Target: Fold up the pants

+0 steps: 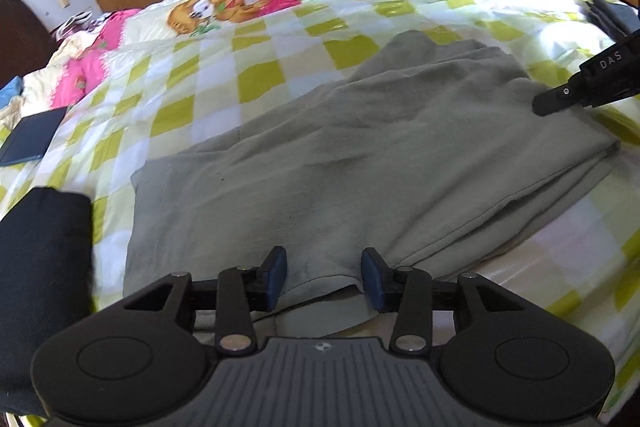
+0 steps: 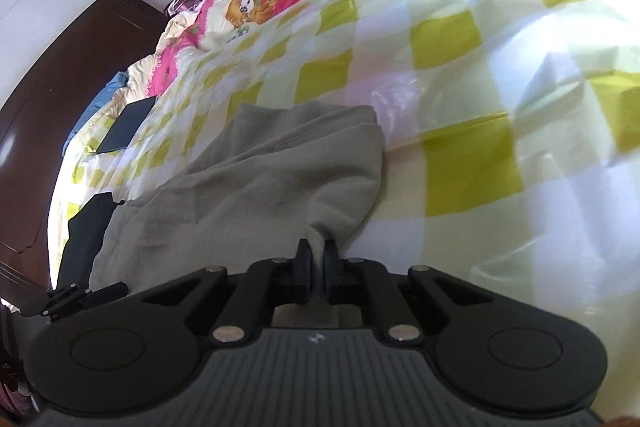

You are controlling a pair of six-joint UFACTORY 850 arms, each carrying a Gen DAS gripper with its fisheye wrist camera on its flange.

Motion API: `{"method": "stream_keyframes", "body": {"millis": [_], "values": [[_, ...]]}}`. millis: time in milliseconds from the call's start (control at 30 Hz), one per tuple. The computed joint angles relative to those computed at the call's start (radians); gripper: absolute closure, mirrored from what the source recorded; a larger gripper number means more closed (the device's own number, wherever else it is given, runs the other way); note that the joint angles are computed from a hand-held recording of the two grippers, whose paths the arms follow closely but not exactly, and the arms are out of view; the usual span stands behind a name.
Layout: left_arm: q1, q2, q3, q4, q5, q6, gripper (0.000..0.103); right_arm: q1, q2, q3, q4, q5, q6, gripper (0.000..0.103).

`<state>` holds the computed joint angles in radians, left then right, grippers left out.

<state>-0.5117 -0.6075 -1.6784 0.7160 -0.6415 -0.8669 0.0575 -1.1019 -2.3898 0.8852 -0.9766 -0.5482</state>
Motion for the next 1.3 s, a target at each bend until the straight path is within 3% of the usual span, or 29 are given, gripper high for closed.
{"method": "stream_keyframes", "body": {"millis": [267,400,533,633,733,867,967,1000,1133,1300], "values": [[-0.024,-0.063,-0.100,0.072,0.153,-0.056,0.048,-0.036,0.041,0.046,-0.119,0.089,0.071,0.097],[-0.022,-0.142,-0.168,0.021,0.084,0.017,0.048,-0.036,0.018,0.011,-0.140,0.076,0.117,0.093],[-0.019,-0.092,-0.100,0.047,0.081,-0.070,0.048,-0.033,0.026,0.026,-0.139,0.088,0.085,0.090],[-0.030,-0.059,-0.068,0.186,0.068,-0.198,0.048,-0.036,0.035,0.053,-0.101,0.100,0.073,0.088],[-0.027,-0.091,-0.123,0.247,0.097,-0.256,0.047,-0.037,0.047,0.082,-0.080,0.118,0.074,0.088],[-0.011,-0.232,-0.325,0.115,0.104,-0.089,0.047,-0.051,0.075,0.162,0.029,0.159,0.038,0.090],[-0.003,-0.326,-0.460,-0.005,-0.037,0.076,0.044,-0.052,0.082,0.183,0.057,0.178,0.011,0.092],[-0.009,-0.320,-0.439,0.035,-0.075,0.065,0.043,-0.054,0.075,0.176,0.067,0.173,0.001,0.092],[-0.028,-0.218,-0.284,0.146,-0.093,-0.020,0.041,-0.065,0.084,0.197,0.119,0.165,-0.051,0.089],[-0.041,-0.161,-0.193,0.244,-0.089,-0.185,0.041,-0.049,0.242,0.400,0.116,0.344,-0.186,0.086]]}}
